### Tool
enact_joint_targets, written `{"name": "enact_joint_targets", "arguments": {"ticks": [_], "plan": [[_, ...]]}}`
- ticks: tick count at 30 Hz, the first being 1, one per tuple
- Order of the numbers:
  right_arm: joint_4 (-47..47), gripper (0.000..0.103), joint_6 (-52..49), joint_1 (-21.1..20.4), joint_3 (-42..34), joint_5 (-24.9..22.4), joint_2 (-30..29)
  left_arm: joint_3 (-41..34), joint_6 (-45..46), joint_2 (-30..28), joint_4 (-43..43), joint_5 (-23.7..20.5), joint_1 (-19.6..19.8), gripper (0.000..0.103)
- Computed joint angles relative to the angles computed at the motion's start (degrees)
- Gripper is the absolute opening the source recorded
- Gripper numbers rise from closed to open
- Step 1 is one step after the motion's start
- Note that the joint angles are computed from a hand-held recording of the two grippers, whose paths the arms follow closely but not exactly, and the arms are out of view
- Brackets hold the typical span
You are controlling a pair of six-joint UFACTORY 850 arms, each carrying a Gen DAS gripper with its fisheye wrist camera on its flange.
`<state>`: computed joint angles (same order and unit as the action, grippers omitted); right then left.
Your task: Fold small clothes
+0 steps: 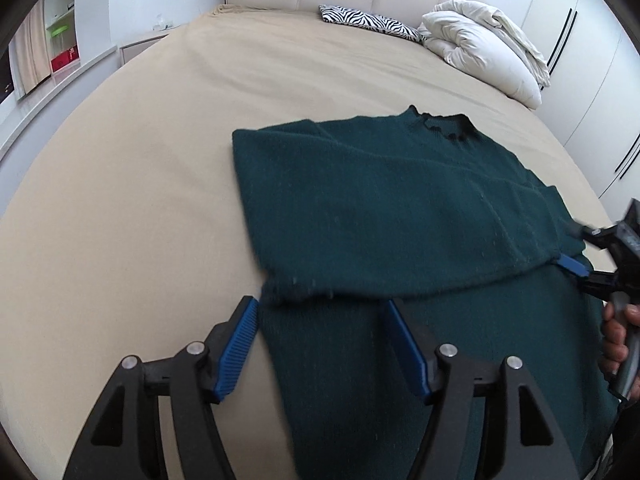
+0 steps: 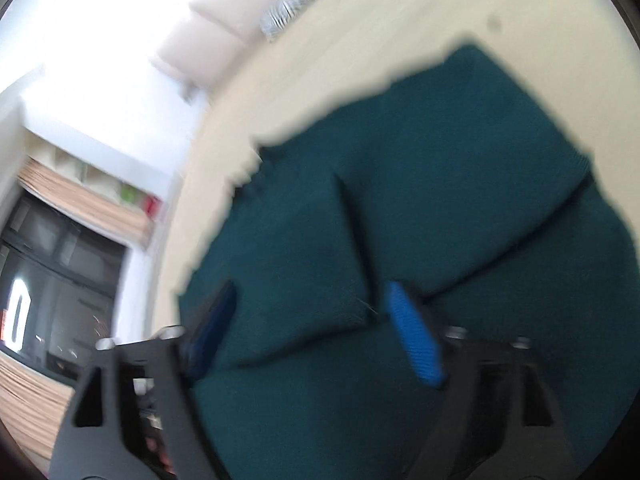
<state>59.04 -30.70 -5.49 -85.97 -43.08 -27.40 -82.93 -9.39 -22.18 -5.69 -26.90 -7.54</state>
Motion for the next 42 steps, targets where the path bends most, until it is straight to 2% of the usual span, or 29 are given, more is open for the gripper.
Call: {"name": "enact_joint_targets", "arguments": {"ticks": [1, 2, 5, 9, 12, 14, 17, 19, 20, 22, 25, 27, 30, 33, 36, 42], "plan": [[-3.60, 0.068, 1.91, 0.21, -0.57, 0.42, 0.24, 0.86, 0.72, 0.77, -1.10, -0.14, 0.06, 0.068], [-4.80, 0.068, 2.60, 0.47, 0.32, 1.72, 1.36, 2.47, 1.74, 2.22, -2.91, -0.10, 0.13, 0.068], [0.12, 0.069, -0.79, -0.88, 6.15, 2.97, 6.60, 7.62, 7.92, 6.79, -12.34, 0.62, 0.90, 0.072], [5.01, 0.072, -12.62, -3.36, 15.68, 6.27, 17.73, 14.60, 18.12, 12.93, -25.40, -1.18, 1.40, 0.076], [-0.49, 0.076, -15.07, -6.13, 21.30, 7.78, 25.90, 19.06, 22.96, 16.85, -31.25, -3.80, 1.24, 0.079], [-4.46, 0.076, -15.66, -8.76, 24.35, 5.99, 30.07, 21.71, 24.90, 19.14, -33.65, -5.71, 0.88, 0.080], [-14.10, 0.076, -11.93, -12.72, 27.28, 2.98, 33.88, 24.85, 26.36, 22.18, -35.72, -8.30, 0.56, 0.082], [-17.26, 0.076, -10.00, -15.39, 29.01, 1.31, 35.67, 26.45, 26.72, 23.60, -37.42, -9.99, 0.61, 0.082], [-16.30, 0.076, -10.84, -17.12, 29.79, -0.44, 35.74, 27.34, 26.76, 24.36, -38.09, -10.95, 0.81, 0.082], [-15.85, 0.074, -11.91, -23.89, 31.85, -5.90, 37.09, 28.56, 25.20, 25.48, -37.25, -11.97, 0.79, 0.082], [-17.69, 0.068, -9.36, -26.33, 34.39, -8.00, 37.35, 30.80, 25.71, 26.88, -39.65, -14.22, 1.44, 0.082], [-17.31, 0.062, -10.16, -28.02, 35.89, -9.86, 37.48, 31.71, 25.99, 27.69, -39.90, -13.90, 0.94, 0.082], [-16.70, 0.053, -12.27, -28.52, 38.19, -10.00, 38.53, 32.79, 26.17, 28.52, -42.04, -14.42, 1.28, 0.082], [-16.02, 0.045, -13.60, -29.50, 38.72, -12.85, 38.81, 32.78, 24.79, 28.55, -42.65, -15.75, 1.76, 0.078], [-15.88, 0.032, -14.29, -30.20, 39.00, -14.34, 38.99, 33.00, 23.57, 28.78, -42.31, -17.13, 1.70, 0.072], [-14.11, 0.023, -13.24, -31.12, 37.57, -17.06, 37.00, 33.94, 24.38, 28.90, -46.08, -21.63, 3.69, 0.061]]}}
